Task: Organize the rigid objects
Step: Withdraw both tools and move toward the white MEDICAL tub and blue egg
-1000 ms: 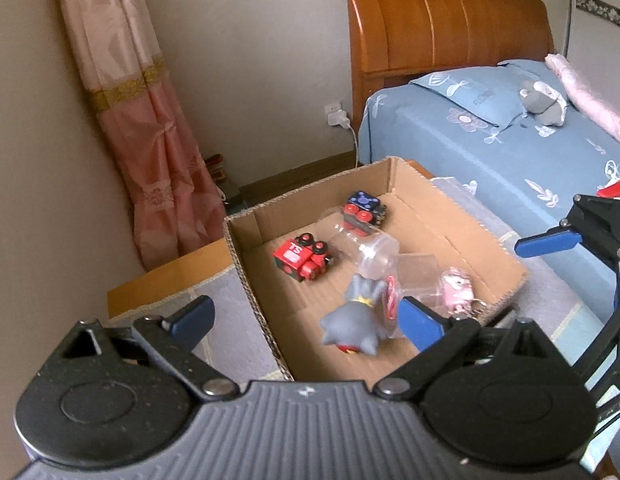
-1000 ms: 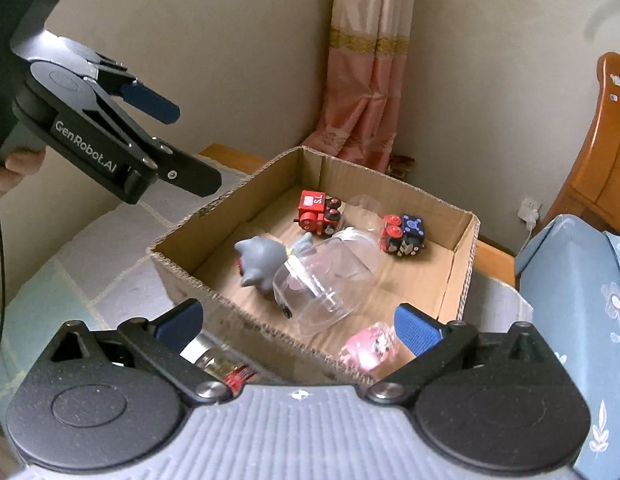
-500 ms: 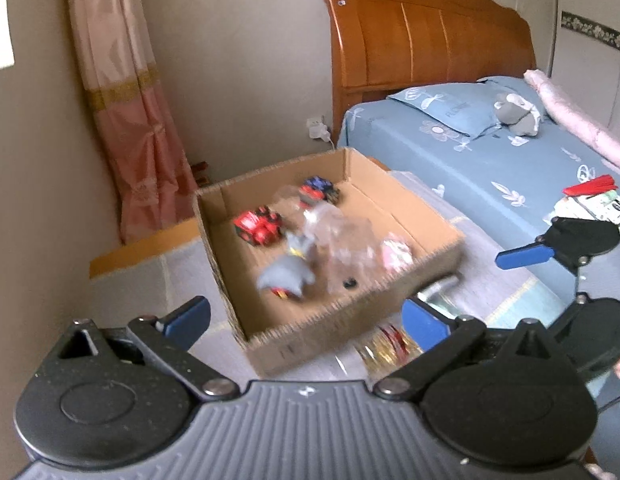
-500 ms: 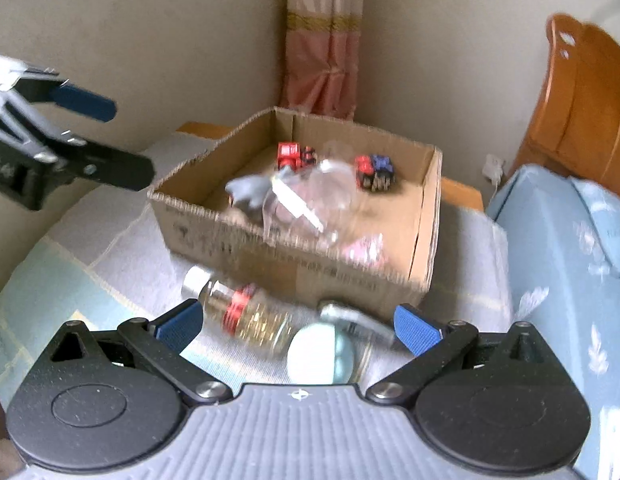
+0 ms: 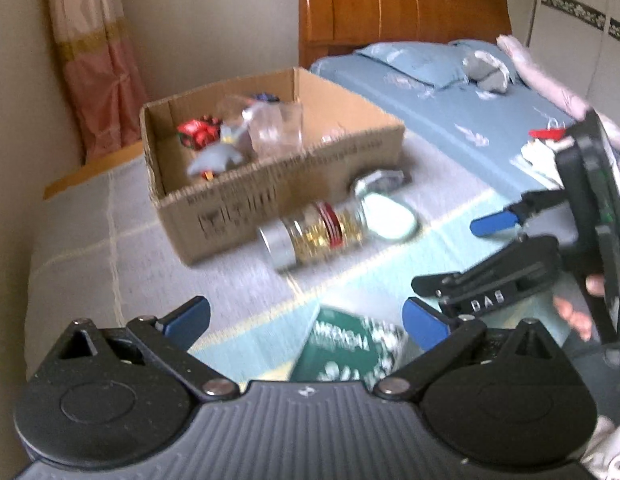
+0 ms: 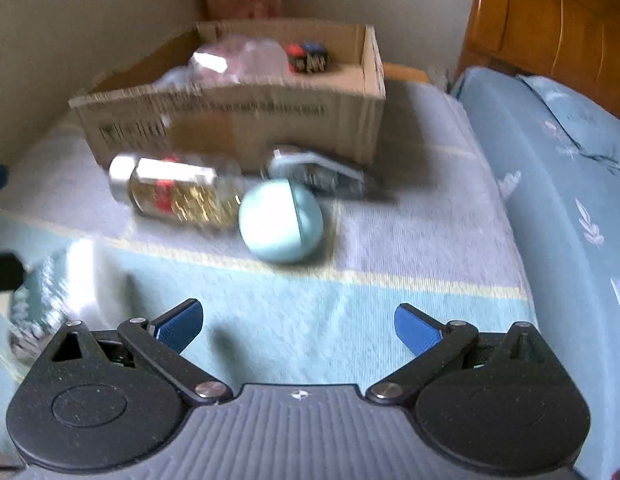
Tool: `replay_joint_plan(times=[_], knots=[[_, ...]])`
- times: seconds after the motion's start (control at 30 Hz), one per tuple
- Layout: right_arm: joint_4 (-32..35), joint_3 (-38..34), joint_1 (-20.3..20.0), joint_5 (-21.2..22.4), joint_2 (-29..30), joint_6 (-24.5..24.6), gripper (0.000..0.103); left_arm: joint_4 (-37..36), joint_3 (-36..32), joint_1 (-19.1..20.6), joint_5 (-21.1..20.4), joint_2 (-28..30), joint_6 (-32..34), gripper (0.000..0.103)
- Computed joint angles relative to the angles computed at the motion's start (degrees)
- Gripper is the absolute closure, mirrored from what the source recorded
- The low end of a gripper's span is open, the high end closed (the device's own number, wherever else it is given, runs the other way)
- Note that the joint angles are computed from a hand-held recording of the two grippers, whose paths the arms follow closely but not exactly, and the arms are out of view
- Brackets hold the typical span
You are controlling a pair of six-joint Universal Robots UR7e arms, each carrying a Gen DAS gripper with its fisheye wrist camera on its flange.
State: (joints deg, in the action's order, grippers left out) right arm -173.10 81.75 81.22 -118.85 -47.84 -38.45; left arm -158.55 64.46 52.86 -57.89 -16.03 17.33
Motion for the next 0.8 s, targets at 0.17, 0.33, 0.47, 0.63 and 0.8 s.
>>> replay_joint_plan(times=[0.17, 0.33, 0.47, 0.63, 0.8], knots=[[-3.1, 1.9, -0.5, 1.6, -0.4, -2.0, 0.000, -2.3, 4.3, -0.4, 0.4, -1.2, 1.2, 0.001], [-7.3, 4.4, -1.3, 3.9, -1.0, -3.6, 0.000, -0.8, 6.2, 0.1, -1.6, -1.9, 0.3, 0.001], [-7.8, 4.9, -1.6, 4.7, -1.3, -4.1, 0.000, -0.1, 5.5, 0.5, 1.8, -1.0, -0.8, 0.001], [-9.4, 5.6, -1.8, 5.2, -1.3, -4.2, 0.000, -1.0, 5.1, 1.6, 2.1, -1.2, -2.5, 0.001], [-10.4, 5.7, -1.8, 5.2, -1.1, -3.9, 0.000, -7.2, 3.4, 1.5, 10.6, 0.9, 0.2, 0.001]])
